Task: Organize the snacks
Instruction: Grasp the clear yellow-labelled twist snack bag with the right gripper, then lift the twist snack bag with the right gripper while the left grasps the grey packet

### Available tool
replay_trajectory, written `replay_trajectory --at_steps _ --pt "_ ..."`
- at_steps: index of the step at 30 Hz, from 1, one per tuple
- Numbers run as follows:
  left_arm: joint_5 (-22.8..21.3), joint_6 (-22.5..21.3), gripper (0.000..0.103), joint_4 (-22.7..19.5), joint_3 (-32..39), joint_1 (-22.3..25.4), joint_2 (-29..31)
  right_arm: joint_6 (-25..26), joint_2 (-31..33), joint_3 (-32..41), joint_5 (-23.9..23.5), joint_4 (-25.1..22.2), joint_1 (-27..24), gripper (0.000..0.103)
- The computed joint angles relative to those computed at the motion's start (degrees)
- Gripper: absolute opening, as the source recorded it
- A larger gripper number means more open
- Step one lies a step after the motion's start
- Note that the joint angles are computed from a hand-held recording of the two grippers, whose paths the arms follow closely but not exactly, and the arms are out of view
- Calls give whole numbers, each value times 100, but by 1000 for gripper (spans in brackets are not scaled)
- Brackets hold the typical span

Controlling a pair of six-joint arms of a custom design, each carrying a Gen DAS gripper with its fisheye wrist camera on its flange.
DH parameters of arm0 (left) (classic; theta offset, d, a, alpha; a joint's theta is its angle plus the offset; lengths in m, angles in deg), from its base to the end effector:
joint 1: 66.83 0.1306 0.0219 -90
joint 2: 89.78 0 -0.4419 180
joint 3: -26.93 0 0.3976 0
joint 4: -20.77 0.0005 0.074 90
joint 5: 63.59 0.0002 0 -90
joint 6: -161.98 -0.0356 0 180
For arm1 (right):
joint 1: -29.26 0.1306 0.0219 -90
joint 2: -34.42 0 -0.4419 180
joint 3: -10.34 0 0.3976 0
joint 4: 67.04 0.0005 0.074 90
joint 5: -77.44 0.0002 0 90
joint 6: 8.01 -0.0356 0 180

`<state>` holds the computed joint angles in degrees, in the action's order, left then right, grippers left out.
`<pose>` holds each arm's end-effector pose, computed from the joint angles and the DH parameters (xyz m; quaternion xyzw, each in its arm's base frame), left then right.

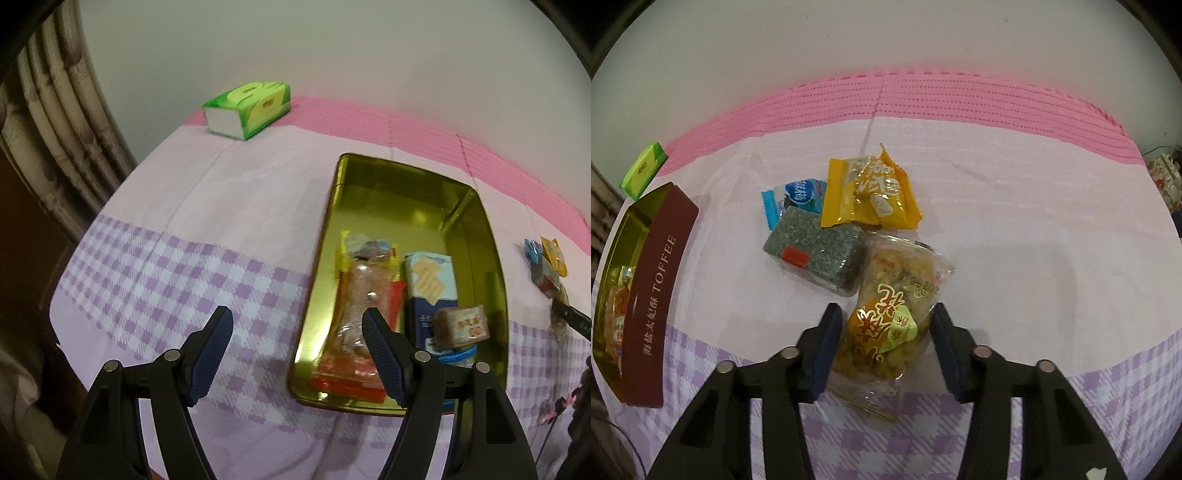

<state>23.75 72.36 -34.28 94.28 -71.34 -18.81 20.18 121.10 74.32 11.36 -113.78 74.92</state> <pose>0.3305 -0.0249 0.4296 0.0284 0.9622 0.0108 0.2706 0.2905 0.2759 0.3185 0.1718 0.9478 0.0202 0.2677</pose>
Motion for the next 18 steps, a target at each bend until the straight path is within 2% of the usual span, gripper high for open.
replay_trajectory --at_steps 8,18 --pt "-61 104 73 -116 310 -972 171 -65 -323 -313 89 -58 51 35" --pt "174 286 73 56 801 -2539 791 -717 -994 -902 225 -487 154 35"
